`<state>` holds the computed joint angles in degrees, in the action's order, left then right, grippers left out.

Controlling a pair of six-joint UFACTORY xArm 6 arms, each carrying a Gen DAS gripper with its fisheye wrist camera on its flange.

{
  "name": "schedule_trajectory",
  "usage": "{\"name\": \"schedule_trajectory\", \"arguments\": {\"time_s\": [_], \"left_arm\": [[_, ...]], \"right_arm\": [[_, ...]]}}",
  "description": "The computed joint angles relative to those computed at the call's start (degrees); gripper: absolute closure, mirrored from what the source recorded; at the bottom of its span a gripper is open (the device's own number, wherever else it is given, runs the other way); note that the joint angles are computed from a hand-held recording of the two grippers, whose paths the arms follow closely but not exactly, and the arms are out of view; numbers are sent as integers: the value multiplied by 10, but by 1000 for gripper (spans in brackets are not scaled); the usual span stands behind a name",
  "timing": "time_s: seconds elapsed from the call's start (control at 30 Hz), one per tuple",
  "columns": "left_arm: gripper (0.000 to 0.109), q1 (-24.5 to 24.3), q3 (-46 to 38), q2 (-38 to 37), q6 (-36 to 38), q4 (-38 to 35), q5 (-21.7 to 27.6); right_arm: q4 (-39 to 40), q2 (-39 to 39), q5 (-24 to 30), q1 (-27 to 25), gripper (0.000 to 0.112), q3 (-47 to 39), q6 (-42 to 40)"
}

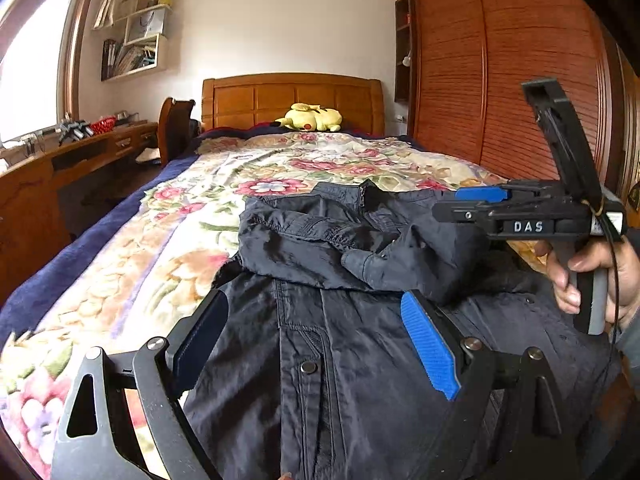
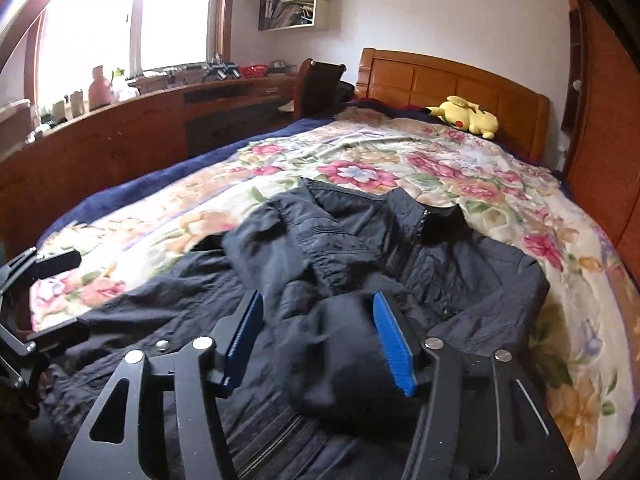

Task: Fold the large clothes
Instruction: 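Lower the sleeve onto the jacket front and open the right tool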

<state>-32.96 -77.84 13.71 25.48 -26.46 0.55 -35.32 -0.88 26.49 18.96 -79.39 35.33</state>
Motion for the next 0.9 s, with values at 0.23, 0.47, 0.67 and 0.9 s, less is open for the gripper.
{"name": "schedule_trajectory", "arguments": {"time_s": [0.23,0.47,0.67,0.9], "left_arm": [[20,12,22,-28,-144,149,38],[20,-5,-31,-4,-90,98,69],[20,-6,-142,72,-83,97,123],[20,-3,-362,218,-135,163,237]], "right_arm": [[-74,-80,18,7,50,82,81],[-105,-159,55,16,50,152,119],[-117,-166,53,11,48,175,148],[-104,-132,2,-21,39,173,174]]}}
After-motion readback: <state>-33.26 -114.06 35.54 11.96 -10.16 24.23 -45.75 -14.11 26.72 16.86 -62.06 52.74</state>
